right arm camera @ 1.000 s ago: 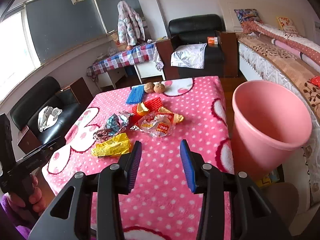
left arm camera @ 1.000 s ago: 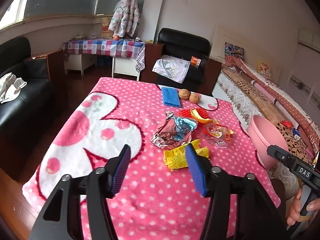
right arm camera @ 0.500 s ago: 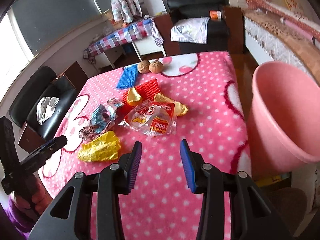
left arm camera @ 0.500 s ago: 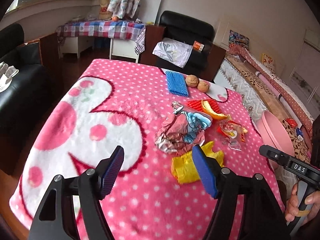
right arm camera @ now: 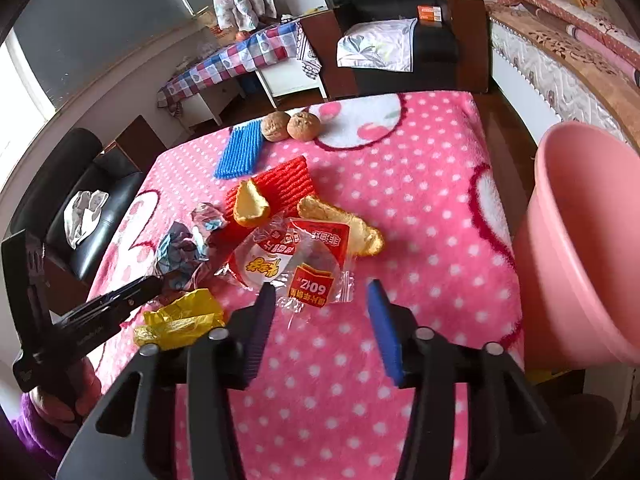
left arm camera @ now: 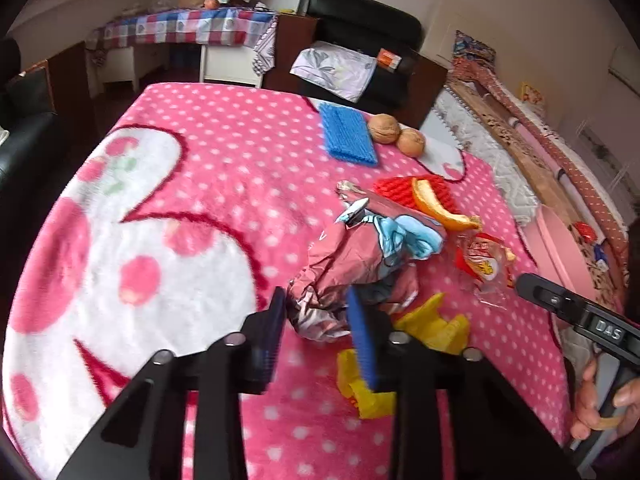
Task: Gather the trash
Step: 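Grasp the pink crumpled wrapper with the left gripper while the right gripper grasps the clear snack bag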
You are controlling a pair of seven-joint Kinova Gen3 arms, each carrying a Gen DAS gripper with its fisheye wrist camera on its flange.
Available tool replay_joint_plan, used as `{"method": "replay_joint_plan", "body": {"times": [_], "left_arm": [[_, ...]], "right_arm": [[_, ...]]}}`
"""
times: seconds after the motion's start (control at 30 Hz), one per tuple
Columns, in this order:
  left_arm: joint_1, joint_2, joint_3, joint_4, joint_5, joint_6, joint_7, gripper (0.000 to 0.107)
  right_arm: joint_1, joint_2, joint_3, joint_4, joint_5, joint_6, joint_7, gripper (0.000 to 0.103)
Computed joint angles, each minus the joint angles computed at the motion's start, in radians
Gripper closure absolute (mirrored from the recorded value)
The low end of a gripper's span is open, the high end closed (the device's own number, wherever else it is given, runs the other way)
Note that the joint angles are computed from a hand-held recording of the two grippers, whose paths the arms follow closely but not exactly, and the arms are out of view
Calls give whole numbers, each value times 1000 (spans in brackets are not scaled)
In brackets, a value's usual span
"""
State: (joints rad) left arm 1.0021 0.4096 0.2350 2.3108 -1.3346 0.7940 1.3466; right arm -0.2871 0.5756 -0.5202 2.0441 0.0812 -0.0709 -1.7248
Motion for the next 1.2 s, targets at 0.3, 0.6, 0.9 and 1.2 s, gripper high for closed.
{"method": "replay_joint_plan", "body": {"times": [0.3, 0.6, 0.9, 1.2], "left_arm": [[92, -22, 39, -15, 71, 163, 3, 85], [150, -54, 74, -52, 162, 286, -23, 85], [171, -57, 81, -122, 183, 354, -115, 85], [129, -50, 58, -210, 111, 323, -256, 85]], "right_arm": [[-12, 35, 0, -36, -4, 11, 0, 54], [88, 57, -93, -1, 34, -26, 10, 94], [195, -12, -154, 122, 153, -147, -51, 100], [300, -95, -134, 237, 273, -286, -180, 100]]}}
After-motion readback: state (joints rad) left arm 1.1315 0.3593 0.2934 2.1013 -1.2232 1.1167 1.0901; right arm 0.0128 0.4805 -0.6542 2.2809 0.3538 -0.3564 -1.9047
